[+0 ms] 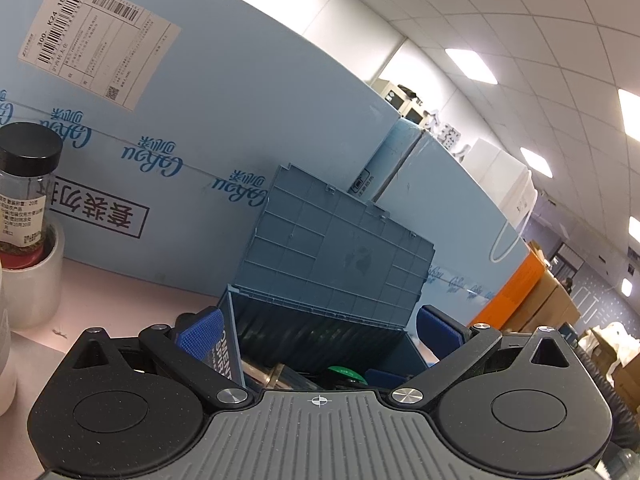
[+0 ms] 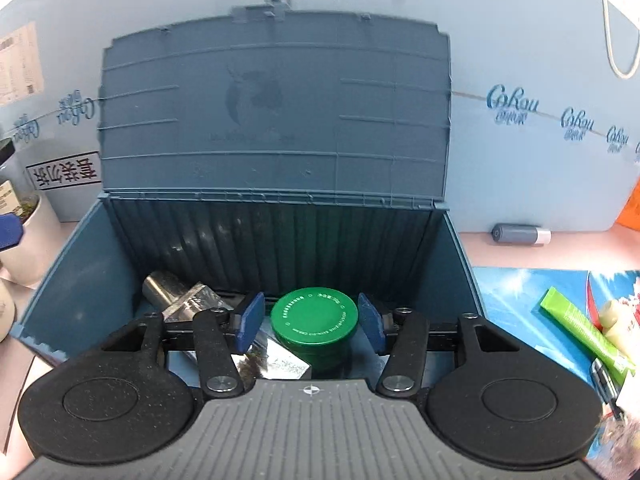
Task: Organize rigid objects
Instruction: 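Open the right gripper to release the jar in the box, then withdraw the right gripper from the box back over the mat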
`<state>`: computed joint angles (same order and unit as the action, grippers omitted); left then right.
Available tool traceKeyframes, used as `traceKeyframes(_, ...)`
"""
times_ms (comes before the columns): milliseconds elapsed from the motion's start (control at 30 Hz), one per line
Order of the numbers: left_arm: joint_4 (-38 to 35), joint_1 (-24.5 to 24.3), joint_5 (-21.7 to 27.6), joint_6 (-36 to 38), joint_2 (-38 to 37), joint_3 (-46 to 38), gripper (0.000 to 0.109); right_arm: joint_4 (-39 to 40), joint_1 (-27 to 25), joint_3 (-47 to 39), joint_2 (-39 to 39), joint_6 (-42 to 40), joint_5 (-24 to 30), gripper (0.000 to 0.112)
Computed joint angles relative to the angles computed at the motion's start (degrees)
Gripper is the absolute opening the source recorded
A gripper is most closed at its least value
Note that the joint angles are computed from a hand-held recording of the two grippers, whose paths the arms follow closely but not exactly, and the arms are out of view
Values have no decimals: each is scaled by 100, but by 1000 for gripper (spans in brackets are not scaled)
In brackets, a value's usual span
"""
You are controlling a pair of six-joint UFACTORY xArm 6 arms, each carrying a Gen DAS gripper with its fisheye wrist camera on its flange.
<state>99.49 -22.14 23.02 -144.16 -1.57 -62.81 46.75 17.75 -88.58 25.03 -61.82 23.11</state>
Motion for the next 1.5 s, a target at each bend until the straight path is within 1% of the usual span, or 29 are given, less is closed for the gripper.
traceKeyframes(33,-18,0,-3,23,8,-7,103,249,36,290,-242,-305,-78,61)
traceKeyframes(100,-27,2,-8,42,15,-16,103,666,144,544,-420,-884,-472,75)
traceKeyframes(133,-16,2,-9,33,15,-15,103,1041,225,643,-490,-1345,-688,76)
traceKeyframes(200,-29,-1,-3,45,16,-15,103,1566,281,759,-624,-1951,-845,78)
traceKeyframes(400,-46,-14,-2,95,21,-34,103,2900,131,962,-1050,-3036,-582,83)
traceKeyframes(633,-55,-59,-4,210,45,-85,103,4131,-88,1269,-1480,-3730,-169,85)
traceKeyframes(733,-73,-77,-1,273,64,-122,103,4415,-224,1451,-1667,-3769,65,86)
traceKeyframes(800,-66,-95,-5,320,87,-161,103,4451,-370,1593,-1828,-3717,239,87)
traceKeyframes(1000,-194,-175,7,648,189,-316,103,4654,-525,1745,-1955,-3779,392,88)
traceKeyframes(1300,32,-225,-232,721,423,-642,103,4774,-729,1722,-1912,-3856,477,88)
traceKeyframes(1500,-241,-284,-419,1261,742,-1017,103,4649,-900,1686,-1831,-3684,600,89)
